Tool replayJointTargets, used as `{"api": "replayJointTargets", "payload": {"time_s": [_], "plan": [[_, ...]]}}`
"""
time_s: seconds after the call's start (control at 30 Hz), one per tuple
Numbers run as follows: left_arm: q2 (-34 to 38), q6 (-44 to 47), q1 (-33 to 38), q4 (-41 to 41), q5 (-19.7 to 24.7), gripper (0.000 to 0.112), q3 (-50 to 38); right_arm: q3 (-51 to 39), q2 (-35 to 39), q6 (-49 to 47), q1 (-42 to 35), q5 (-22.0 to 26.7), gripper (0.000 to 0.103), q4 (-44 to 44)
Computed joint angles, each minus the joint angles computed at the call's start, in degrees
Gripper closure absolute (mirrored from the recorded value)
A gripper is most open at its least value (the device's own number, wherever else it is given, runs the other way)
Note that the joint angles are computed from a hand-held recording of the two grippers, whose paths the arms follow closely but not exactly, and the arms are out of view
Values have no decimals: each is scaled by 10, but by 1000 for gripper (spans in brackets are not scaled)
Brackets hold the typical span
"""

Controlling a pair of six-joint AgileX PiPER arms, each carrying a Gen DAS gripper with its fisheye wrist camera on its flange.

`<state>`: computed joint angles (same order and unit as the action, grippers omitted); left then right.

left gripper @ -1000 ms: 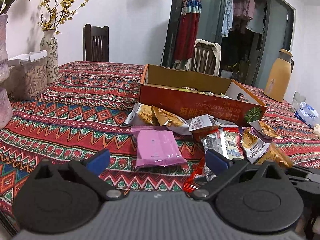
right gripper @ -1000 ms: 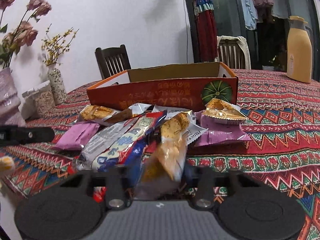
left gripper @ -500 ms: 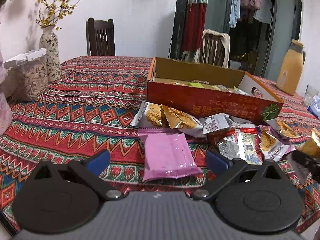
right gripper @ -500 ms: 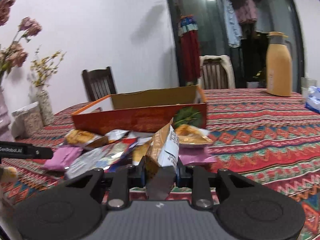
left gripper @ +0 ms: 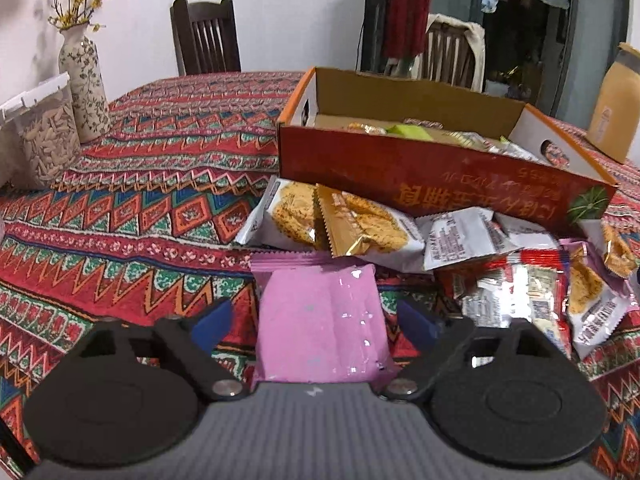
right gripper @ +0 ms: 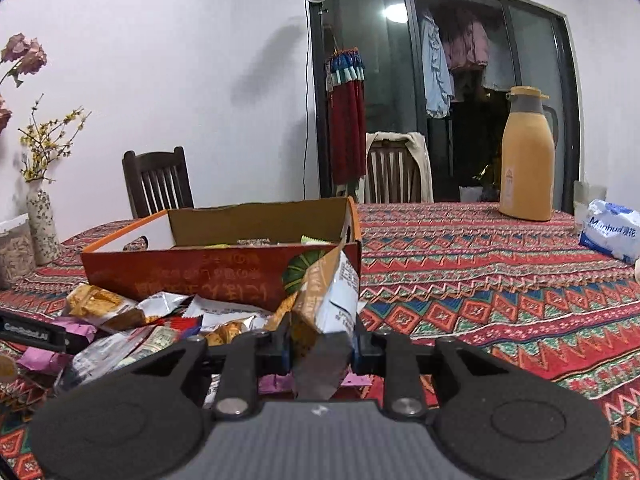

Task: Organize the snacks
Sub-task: 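Grasp the pink packet with the left tool, then carry the tan and pink packets into the orange box and open both tools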

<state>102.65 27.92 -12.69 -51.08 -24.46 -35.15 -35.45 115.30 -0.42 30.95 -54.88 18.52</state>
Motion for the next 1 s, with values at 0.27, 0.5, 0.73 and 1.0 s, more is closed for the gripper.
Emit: {"api": "replayJointTargets", "payload": {"time_s": [0.27, 0.5, 0.73, 1.0], "plan": [[-7, -53, -5, 57, -24, 49, 21, 7, 3, 14, -6, -8, 78, -32], [-38, -90, -15, 85, -51, 50, 73, 19, 3, 27, -11, -24, 78, -46], [-111, -116, -22, 113, -92, 50, 140, 23, 4, 24, -6, -36, 78, -36], [-174, -77, -27, 93, -98, 50, 147, 29, -1, 17, 7, -50, 78, -18]]}}
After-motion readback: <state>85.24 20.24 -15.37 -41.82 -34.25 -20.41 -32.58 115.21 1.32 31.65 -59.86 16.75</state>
